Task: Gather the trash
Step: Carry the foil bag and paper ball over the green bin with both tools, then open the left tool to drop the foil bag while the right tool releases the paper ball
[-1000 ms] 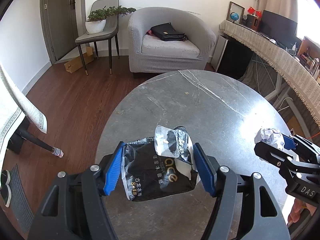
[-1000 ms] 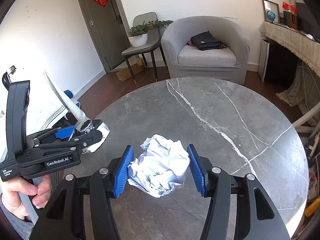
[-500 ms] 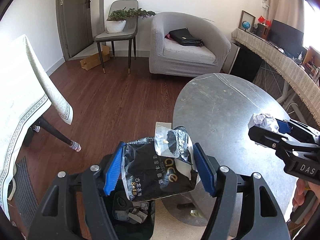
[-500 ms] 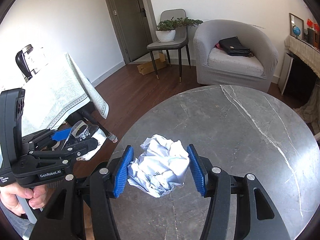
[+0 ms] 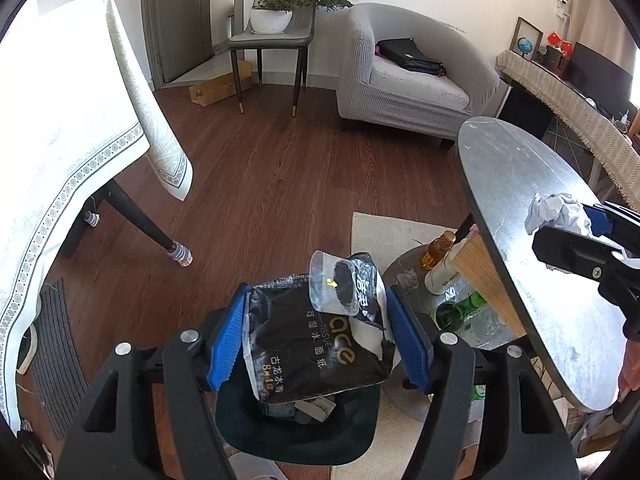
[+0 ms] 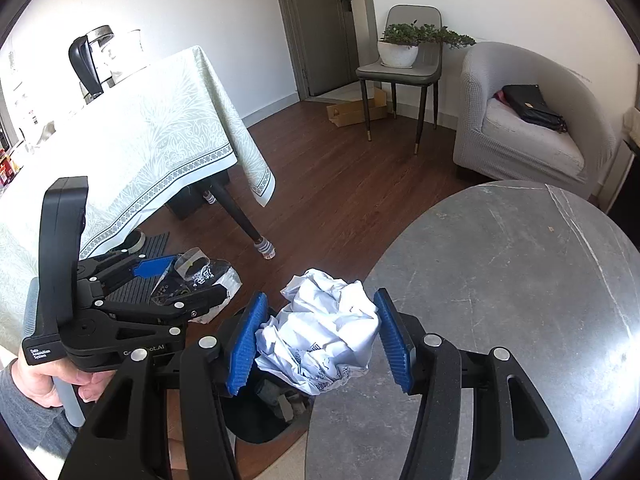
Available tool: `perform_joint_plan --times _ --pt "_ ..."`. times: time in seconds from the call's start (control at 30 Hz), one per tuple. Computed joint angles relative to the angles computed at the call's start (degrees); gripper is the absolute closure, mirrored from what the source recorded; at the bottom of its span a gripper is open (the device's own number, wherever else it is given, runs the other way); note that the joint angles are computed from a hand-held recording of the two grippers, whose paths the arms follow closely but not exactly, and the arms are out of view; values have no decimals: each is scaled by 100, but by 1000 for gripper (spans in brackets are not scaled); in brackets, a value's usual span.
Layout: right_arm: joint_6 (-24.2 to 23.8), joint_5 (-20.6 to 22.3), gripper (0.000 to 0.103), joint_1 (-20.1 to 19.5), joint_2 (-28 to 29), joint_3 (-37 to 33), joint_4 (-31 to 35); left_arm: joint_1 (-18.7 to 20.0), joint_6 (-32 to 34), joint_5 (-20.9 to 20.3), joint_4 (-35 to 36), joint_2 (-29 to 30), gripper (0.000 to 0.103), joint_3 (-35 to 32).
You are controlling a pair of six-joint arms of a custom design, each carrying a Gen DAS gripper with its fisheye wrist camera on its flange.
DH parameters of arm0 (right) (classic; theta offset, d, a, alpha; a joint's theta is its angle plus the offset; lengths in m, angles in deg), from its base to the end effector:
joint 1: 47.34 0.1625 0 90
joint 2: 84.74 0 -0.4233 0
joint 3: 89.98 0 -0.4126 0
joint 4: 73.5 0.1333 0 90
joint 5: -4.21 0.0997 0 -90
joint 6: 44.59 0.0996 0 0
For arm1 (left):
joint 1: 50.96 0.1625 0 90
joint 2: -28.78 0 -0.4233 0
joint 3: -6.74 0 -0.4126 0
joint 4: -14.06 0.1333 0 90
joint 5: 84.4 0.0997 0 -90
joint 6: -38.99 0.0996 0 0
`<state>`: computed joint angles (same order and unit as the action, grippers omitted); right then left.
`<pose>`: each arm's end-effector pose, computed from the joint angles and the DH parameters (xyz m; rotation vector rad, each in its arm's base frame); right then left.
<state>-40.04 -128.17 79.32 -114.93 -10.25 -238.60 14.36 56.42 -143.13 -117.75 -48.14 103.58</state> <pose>0.5040 -0.5664 0.0381 0.4737 -2.4301 0.8601 -0.0858 -0.6297 0.3924 0.7938 2.4493 -0.5417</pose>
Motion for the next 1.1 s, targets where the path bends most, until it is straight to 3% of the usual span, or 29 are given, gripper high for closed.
perform_joint_plan --times 0.3,0.5,0.63,0.83,1.1 --pt "-78 408 47 -15 515 -737 353 640 -252 -62 523 238 33 -388" --pt "-108 567 47 -23 882 -1239 702 896 -146 111 654 340 33 -386" --pt "-112 616 47 -40 1055 -1483 946 1043 -194 94 892 420 27 -445" --pt "-87 584 47 -65 1214 -1716 1221 1099 50 289 829 408 24 -290" --pt "-55 587 47 -85 1419 -2010 1487 1156 142 93 793 331 24 -361"
